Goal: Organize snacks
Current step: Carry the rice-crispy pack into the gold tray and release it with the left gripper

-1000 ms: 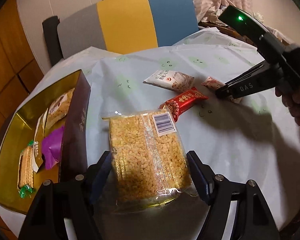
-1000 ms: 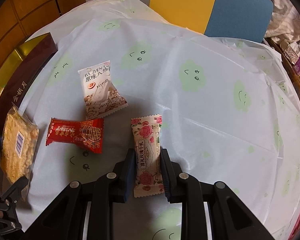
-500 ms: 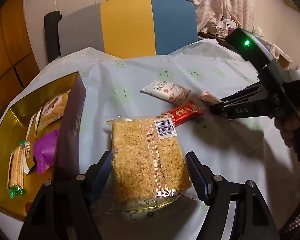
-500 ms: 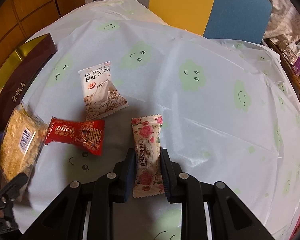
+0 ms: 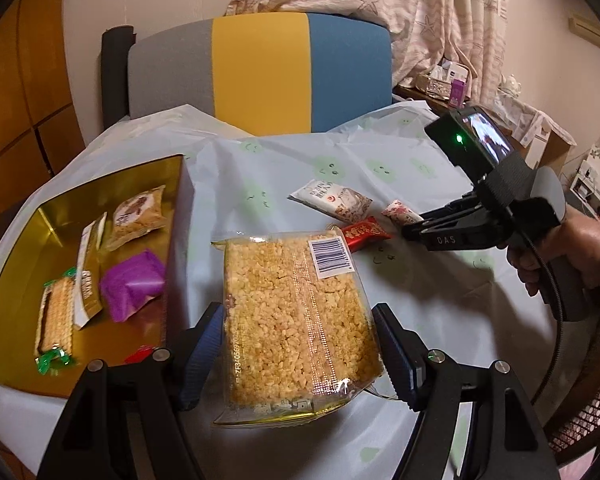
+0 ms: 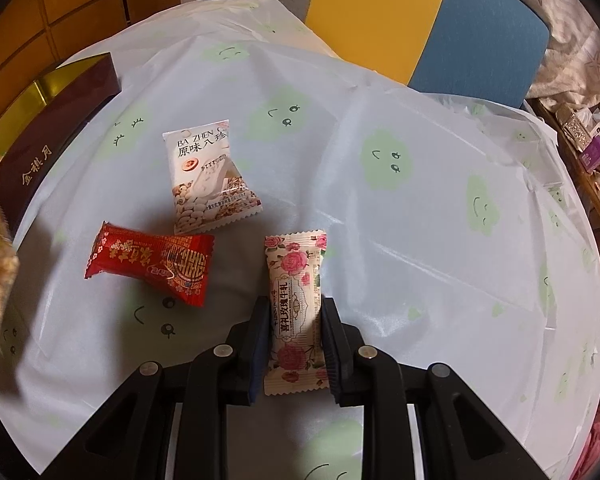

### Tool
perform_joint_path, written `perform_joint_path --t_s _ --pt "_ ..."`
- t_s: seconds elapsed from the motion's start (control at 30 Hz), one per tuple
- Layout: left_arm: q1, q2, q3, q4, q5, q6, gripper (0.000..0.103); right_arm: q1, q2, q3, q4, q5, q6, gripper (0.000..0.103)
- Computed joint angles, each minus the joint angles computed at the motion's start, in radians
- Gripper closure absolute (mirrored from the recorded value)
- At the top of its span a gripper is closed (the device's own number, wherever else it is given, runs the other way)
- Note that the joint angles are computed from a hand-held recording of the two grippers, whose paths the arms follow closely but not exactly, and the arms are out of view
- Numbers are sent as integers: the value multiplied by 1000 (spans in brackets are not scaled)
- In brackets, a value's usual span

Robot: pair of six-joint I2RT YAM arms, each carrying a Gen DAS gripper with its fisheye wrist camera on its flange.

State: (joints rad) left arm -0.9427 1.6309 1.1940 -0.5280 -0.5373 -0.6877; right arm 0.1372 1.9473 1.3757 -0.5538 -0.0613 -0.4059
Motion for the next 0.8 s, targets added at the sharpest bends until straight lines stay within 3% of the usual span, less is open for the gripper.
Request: perform_joint_path --t_s 0.43,0.8 --pt "-27 -108 -7 -136 -123 -86 29 30 -49 -59 32 35 -1 78" --pt "10 -208 -59 -195 -160 -146 29 33 -59 -74 50 45 -12 78"
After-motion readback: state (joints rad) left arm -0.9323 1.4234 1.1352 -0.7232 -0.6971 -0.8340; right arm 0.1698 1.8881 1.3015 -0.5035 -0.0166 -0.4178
